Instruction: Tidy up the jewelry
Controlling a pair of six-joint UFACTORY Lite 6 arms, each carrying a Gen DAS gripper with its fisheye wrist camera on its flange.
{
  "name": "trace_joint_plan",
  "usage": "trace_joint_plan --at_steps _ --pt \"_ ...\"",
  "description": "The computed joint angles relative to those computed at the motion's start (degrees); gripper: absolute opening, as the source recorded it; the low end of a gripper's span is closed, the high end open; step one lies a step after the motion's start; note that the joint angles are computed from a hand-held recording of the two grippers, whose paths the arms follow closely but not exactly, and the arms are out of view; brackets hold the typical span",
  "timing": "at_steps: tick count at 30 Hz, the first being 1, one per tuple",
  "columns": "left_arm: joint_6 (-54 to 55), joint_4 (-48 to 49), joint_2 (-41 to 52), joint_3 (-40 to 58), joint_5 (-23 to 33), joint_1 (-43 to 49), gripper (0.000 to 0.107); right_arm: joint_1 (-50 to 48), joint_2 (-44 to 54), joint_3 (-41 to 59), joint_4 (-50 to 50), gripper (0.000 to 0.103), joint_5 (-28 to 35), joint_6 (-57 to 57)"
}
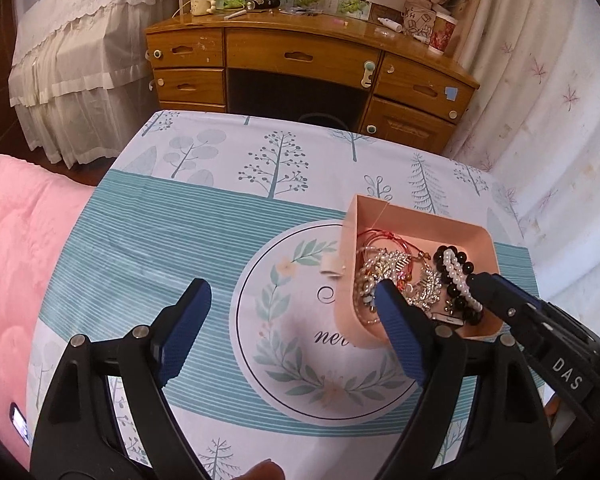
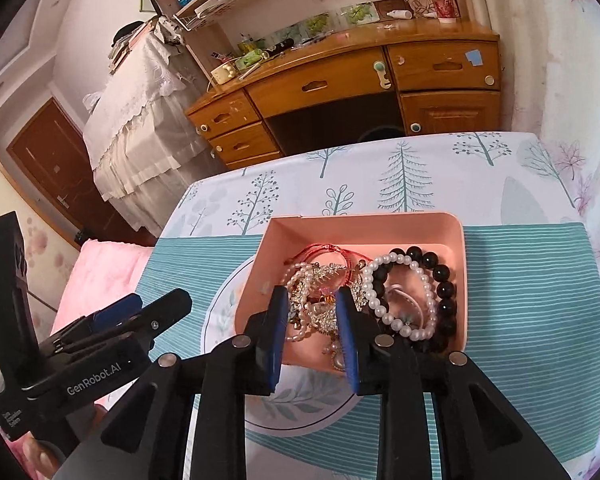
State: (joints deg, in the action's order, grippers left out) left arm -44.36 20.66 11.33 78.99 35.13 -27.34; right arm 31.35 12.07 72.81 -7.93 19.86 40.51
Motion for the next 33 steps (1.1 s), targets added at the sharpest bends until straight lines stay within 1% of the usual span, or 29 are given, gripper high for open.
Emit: trace_joint_plan --at_steps 5,10,16,17,18,19,20,22,27,30,33 --pt "-2.0 2.1 -3.4 -3.2 0.5 -1.8 0.082 4.0 -3.4 -2.9 -12.8 0.025 1.5 12.4" --pt "-5.0 5.7 -8.5 -8.5 1.2 -5.0 0.082 8.5 -7.7 -7.1 -21.3 0.025 4.0 22.7" --pt "-10.7 10.1 -18.5 -18.8 2.8 -11.4 0.082 15.8 -16.0 -15.6 -32.0 0.025 8.5 37.5" --pt "-11.6 10.4 -20.3 -20.6 3.1 -12.5 0.082 17.2 -17.2 -16.9 -33.4 0.026 9.5 39.7" --pt "-12.8 10.8 -22.6 -22.9 3.4 -13.9 0.082 19.6 -18.5 -18.6 -35.8 0.029 11.4 43.5" --pt "-14.1 11.1 -24.9 -25.2 3.8 -15.5 0.082 21.4 -19.7 -19.8 -37.0 0.034 12.8 45.8" --pt "-16.2 11.9 -26.9 -27.3 4.4 -17.4 0.082 24.1 -21.2 -21.6 -38.8 0.037 14.5 49.1" --pt "-20.5 13.7 -30.9 -31.4 6.1 -21.2 0.082 29.5 -23.3 -24.4 -41.4 0.038 18.1 55.1" --pt "-32.6 17.5 -39.0 -40.2 11.5 -32.2 0.082 45.4 -24.2 -28.2 -42.5 0.038 28.9 68.0" --pt "-39.9 19.0 -42.4 -44.2 15.4 -39.0 0.082 53.0 -22.8 -29.1 -41.6 0.038 33.0 75.0" --pt "-45.4 20.0 -44.5 -46.6 18.8 -44.5 0.082 58.4 -21.9 -29.7 -40.2 0.038 35.8 80.8"
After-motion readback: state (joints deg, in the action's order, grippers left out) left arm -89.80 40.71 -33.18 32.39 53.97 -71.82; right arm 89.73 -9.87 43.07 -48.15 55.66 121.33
